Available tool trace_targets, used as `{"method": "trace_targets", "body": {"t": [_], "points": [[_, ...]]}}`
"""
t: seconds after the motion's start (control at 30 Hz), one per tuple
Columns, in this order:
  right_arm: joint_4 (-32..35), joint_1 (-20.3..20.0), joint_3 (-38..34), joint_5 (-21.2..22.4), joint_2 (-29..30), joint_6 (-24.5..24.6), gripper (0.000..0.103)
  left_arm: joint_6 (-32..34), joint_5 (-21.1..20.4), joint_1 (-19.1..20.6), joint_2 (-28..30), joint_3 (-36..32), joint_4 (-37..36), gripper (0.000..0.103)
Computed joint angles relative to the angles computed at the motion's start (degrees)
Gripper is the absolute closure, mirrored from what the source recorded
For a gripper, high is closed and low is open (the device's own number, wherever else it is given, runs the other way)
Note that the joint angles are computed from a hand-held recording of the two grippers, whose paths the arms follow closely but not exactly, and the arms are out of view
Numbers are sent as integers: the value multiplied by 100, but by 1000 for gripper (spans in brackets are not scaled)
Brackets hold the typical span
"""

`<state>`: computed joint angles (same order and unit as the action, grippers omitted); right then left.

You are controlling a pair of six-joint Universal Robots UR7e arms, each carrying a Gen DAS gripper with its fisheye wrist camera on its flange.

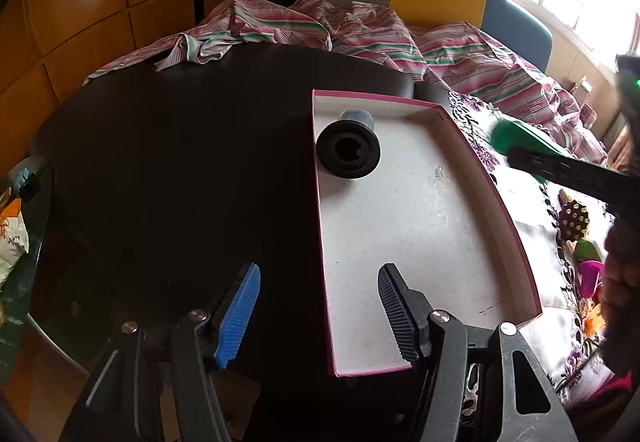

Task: Organize rigid objects
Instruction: 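Carry the green spool piece into the tray beside the cylinder and open the right gripper, then move the left gripper back over the toys to the brown spiky brush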

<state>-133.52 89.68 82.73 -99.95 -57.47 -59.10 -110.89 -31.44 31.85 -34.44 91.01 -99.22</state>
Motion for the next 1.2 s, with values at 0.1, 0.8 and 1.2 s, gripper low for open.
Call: {"method": "trace_targets", "body": {"t": [0.1,0.8,1.2], "points": [[32,136,-55,-188,290,78,74,-16,-1,5,-35,53,-24,40],[364,175,-366,-240,822,761,62,-142,-102,51,-101,156,-21,40],[58,-58,-108,341,101,440,62,-131,-15,-35,24,-159,423,40]]}}
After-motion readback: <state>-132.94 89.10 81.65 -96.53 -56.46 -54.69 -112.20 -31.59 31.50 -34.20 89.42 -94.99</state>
